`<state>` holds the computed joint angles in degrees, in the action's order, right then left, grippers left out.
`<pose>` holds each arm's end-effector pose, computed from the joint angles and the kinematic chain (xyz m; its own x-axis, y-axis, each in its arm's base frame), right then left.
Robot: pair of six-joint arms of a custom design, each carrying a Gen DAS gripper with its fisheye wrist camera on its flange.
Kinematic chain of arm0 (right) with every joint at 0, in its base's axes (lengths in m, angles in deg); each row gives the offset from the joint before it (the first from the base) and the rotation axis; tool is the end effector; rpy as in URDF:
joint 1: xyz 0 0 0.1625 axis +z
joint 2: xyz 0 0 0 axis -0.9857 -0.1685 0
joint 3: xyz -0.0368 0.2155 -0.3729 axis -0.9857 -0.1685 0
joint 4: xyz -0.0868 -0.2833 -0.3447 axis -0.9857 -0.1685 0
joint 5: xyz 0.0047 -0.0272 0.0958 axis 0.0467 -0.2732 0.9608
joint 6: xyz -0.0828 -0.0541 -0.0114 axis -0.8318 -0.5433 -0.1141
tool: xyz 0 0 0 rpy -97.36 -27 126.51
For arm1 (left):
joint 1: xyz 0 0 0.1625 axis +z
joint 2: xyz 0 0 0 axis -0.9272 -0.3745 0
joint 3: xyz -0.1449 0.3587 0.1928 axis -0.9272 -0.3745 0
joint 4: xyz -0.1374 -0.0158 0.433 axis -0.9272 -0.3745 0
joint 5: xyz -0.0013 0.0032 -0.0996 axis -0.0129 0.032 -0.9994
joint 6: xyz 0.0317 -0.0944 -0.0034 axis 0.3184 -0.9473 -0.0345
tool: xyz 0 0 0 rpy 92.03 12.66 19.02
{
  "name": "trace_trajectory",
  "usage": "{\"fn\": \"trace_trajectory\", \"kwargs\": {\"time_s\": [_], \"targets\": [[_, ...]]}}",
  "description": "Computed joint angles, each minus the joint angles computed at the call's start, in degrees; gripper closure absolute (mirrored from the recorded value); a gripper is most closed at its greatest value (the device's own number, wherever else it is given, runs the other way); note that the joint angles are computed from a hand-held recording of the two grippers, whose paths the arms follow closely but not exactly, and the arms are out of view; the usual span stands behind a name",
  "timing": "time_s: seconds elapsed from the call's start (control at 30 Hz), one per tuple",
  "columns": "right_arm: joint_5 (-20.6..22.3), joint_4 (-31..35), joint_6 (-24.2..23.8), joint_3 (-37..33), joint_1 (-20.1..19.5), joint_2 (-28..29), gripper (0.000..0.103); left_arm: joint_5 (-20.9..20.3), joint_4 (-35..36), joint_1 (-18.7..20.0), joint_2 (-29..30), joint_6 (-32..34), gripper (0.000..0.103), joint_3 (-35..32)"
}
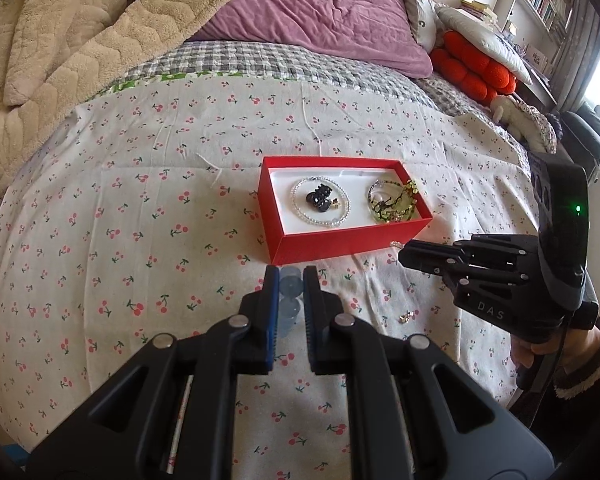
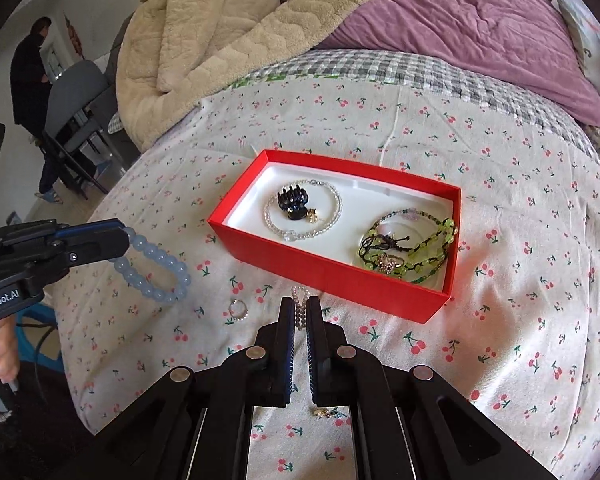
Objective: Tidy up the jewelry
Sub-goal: 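Carry both pieces over the red box and open the left tool to drop the bracelet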
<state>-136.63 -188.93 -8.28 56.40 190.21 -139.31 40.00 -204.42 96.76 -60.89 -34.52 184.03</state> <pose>0.2634 -0.4470 0.2257 -0.7359 -0.5086 0.4470 -0.6251 0.7640 -0.1598 -0.2997 -0.3947 0.2432 -0.8273 0.1104 -0.5508 0.3890 0.8200 -0.4198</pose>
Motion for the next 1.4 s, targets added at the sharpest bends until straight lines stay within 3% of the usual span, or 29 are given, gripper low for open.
{"fn": "trace_trajectory", "kwargs": {"time_s": [0.27, 0.7, 0.97, 1.27, 1.3, 1.37, 1.4], "targets": [[1.2, -0.5, 1.0, -1.8, 0.1, -0.5, 0.097, -0.2, -6.7, 0.5, 3.1, 3.2, 0.090, -2.0], [3.8, -1.2, 4.5, -5.1, -2.1, 1.2, 0.097, -8.5, -26.6, 6.8, 15.6, 13.3, 0.090, -9.0], [3.2, -0.1, 5.3, -6.4, -3.9, 3.2, 0.097, -6.7, -20.1, 10.8, 17.3, 7.8, 0.090, -10.2], [3.7, 0.7, 4.7, -7.3, -4.0, 4.4, 0.097, -1.7, -15.0, 10.6, 15.8, 5.0, 0.090, -9.6], [4.1, 0.8, 4.5, -7.3, -4.1, 4.3, 0.097, -0.6, -14.3, 10.4, 15.5, 4.2, 0.088, -9.6], [5.3, 0.2, 4.6, -7.1, -4.4, 4.0, 0.095, -0.2, -13.2, 10.3, 14.8, 3.0, 0.072, -9.4], [5.9, 0.5, 5.5, -7.3, -4.7, 3.8, 0.091, -0.4, -13.3, 10.2, 14.3, 2.7, 0.055, -9.2]]}}
